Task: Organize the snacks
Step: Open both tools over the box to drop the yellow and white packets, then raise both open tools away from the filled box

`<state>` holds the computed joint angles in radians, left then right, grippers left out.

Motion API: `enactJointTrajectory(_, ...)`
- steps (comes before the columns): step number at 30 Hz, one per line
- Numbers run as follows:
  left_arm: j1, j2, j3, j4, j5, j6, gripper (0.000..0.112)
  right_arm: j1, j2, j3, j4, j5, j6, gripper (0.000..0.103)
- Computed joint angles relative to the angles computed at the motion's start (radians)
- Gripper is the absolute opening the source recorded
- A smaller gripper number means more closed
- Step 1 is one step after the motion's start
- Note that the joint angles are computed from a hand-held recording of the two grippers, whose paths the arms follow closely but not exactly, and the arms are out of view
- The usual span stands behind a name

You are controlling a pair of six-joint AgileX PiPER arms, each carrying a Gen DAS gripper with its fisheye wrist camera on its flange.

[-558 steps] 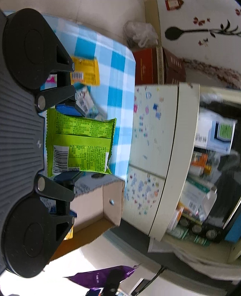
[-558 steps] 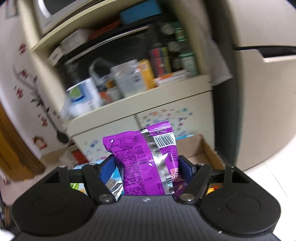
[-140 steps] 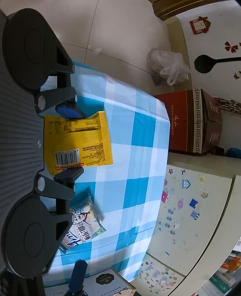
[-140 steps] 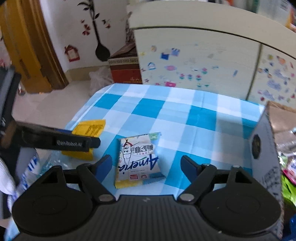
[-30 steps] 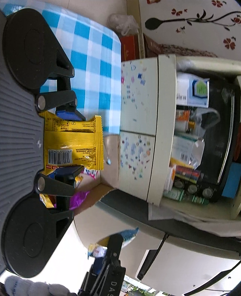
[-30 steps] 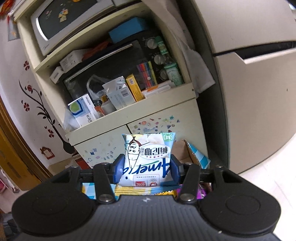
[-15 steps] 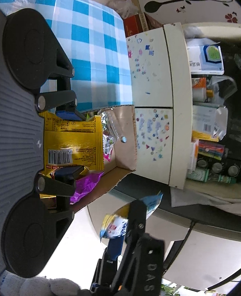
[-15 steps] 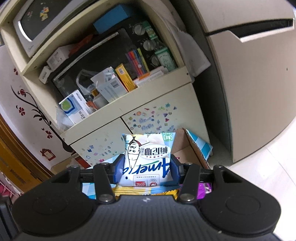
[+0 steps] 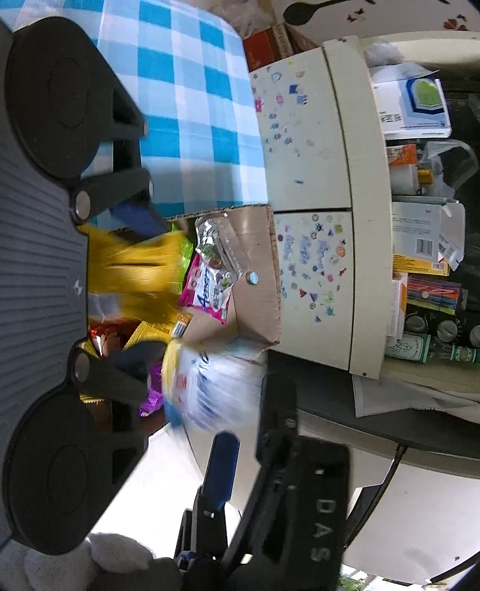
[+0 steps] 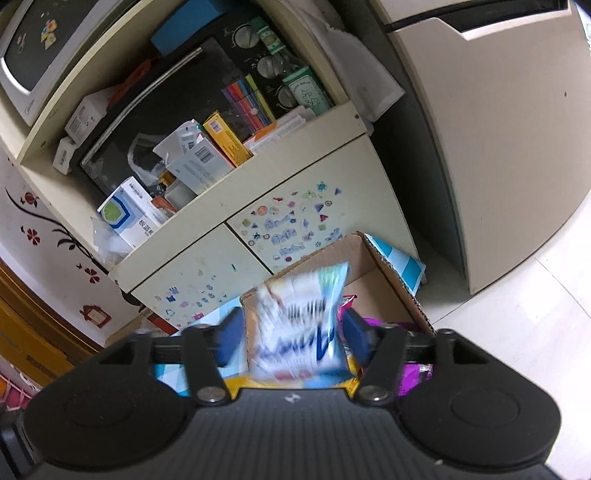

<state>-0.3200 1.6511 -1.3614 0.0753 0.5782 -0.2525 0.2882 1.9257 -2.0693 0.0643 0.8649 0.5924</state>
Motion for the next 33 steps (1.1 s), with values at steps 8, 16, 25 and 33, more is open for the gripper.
enactJointTrajectory(8, -0.036, -0.017, -0.028, 0.134, 0.078, -0.104, 0.100, 0.005, -0.010, 0.006, -0.034, 0.000, 0.033, 0.081)
enactJointTrajectory(16, -0.043, -0.032, -0.027, 0.198, 0.159, -0.143, 0.100, 0.020, -0.002, -0.021, -0.078, 0.035, 0.047, 0.087)
enactJointTrajectory(25, -0.037, -0.075, 0.002, 0.198, 0.211, -0.165, 0.102, 0.059, 0.031, -0.092, -0.201, 0.142, 0.070, 0.093)
enactJointTrajectory(33, -0.020, -0.127, 0.038, 0.190, 0.242, -0.182, 0.103, 0.088, 0.019, -0.084, -0.300, 0.221, 0.096, 0.096)
